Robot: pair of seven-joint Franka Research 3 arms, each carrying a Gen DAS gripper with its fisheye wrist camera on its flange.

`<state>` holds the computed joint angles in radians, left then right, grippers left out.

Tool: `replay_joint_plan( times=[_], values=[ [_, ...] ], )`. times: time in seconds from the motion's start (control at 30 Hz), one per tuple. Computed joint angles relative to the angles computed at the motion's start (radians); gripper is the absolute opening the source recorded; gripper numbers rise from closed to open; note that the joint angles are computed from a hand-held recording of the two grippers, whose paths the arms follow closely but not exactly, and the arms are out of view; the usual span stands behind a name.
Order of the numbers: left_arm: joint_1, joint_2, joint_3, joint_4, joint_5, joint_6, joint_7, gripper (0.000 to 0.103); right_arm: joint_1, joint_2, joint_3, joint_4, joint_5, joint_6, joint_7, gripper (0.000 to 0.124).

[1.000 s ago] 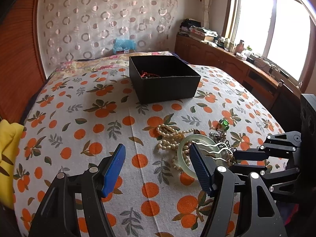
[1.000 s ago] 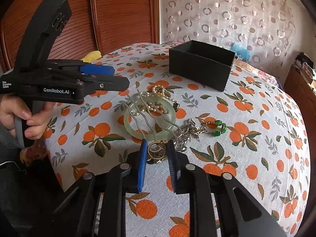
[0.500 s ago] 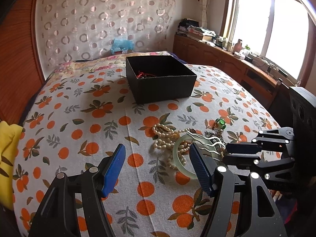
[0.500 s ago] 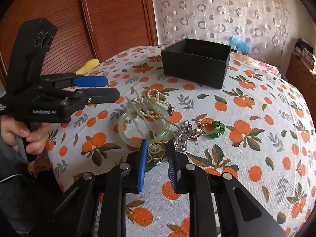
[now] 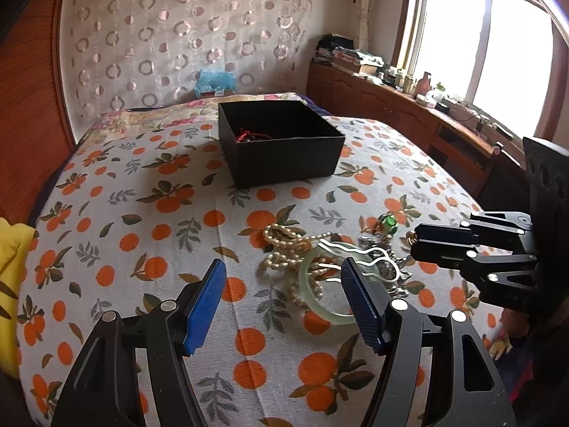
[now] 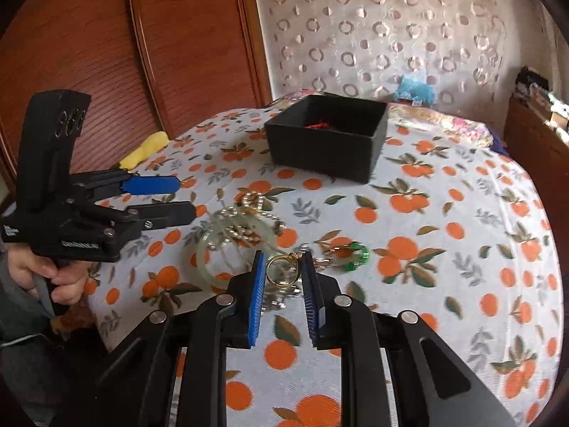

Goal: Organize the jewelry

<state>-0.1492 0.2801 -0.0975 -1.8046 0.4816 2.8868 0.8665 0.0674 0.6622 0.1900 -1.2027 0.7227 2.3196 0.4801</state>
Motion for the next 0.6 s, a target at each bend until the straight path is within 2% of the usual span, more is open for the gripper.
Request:
replay_joint_plan(
  times=[0.2,0.4,0.57,0.6],
  values=[
    [0.02,0.017,-0.037,0.018,-0.072,0.019,0.061,0.064,-0.001,-0.002,-0.012,-0.013,-0.018,0.039,0.002,0.022],
    [0.029,0.072,-0.067,0.074,-0.155,-0.002,0.144,0.064,-0.007,0.005,-0.011,-0.009,-0.025,0.048,0.011,0.022],
    [0.041,0.1,-0.094,0.099,-0.228,-0.012,0.205,0.041,-0.011,0.002,-0.009,-0.014,-0.027,0.052,0.011,0.022],
    [0.042,0.104,-0.097,0.103,-0.239,-0.013,0.214,0.04,-0.012,0.002,-0.01,-0.013,-0.027,0.051,0.012,0.023]
  ],
)
